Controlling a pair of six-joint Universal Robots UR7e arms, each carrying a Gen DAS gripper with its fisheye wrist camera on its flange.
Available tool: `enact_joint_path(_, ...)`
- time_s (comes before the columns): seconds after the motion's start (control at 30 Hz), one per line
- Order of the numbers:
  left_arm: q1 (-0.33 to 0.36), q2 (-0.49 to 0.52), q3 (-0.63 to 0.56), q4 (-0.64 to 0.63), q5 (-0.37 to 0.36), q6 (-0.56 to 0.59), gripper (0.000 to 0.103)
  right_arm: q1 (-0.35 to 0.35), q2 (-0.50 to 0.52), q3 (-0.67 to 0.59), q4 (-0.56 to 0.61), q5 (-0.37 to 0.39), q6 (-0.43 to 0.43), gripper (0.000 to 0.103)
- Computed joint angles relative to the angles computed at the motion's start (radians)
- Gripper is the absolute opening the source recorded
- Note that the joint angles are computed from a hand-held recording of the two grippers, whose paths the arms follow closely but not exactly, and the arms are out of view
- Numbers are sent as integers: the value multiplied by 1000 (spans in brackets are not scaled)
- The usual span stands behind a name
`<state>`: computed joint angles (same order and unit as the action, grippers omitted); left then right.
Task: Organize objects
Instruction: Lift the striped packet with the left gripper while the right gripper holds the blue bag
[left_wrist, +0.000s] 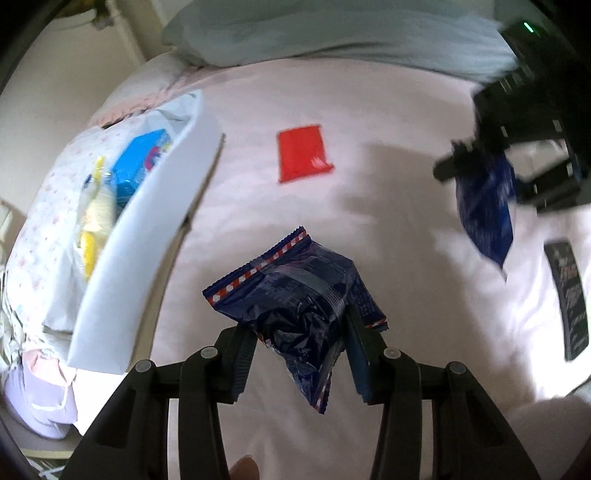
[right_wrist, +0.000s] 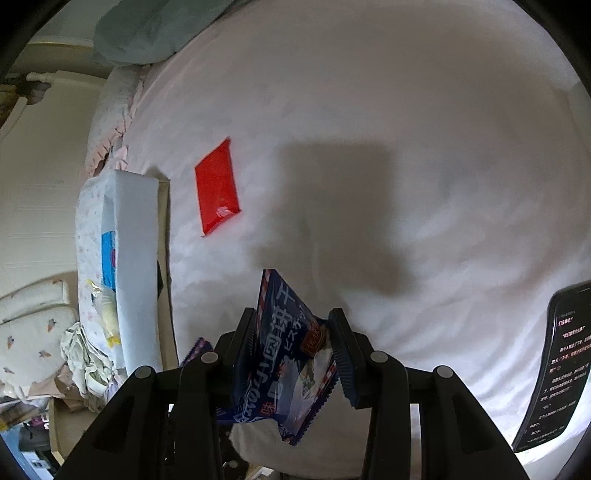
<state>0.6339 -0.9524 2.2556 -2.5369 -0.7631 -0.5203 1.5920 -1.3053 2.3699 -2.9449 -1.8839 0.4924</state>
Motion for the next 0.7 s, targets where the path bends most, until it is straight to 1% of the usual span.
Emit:
enact_joint_path(0.07, -18, -21, -21, 47, 36, -74, 45, 12, 6, 0, -27, 9, -15, 39)
enact_joint_path(0.1, -23, -20, -32, 50, 53, -87, 45, 16, 6, 2, -45, 21, -25, 39)
enact_joint_path(0.17, -53, -17, -60, 60, 109, -110, 45, 27, 0, 16, -112, 57, -50, 39)
enact_joint_path(0.2, -68, -25, -78, 70, 120, -133, 45, 33, -2, 22, -143, 68, -59, 39)
enact_joint_path(0.3, -75, -48, -107, 22, 77, -124, 45, 58, -3, 39, -252, 79, -88, 40)
enact_joint_path(0.33, -75, -51, -128, 36, 70, -141, 45, 59, -1, 46, -289, 85, -92, 43)
enact_joint_path(0.4, -65, -40, -174, 63, 66, -176, 45, 56, 0, 56, -345, 93, -101, 43)
enact_joint_path(0.5, -55, -32, -234, 120, 88, -267, 45, 48, 3, 74, -425, 103, -104, 43)
enact_joint_path(0.57, -62, -48, -253, 199, 112, -386, 45, 56, 8, 82, -478, 92, -114, 43)
enact_joint_path(0.63, -57, -53, -266, 219, 133, -475, 45, 61, 13, 87, -518, 85, -122, 43)
enact_joint_path(0.7, -58, -56, -255, 206, 156, -515, 45, 59, 19, 86, -533, 100, -134, 43)
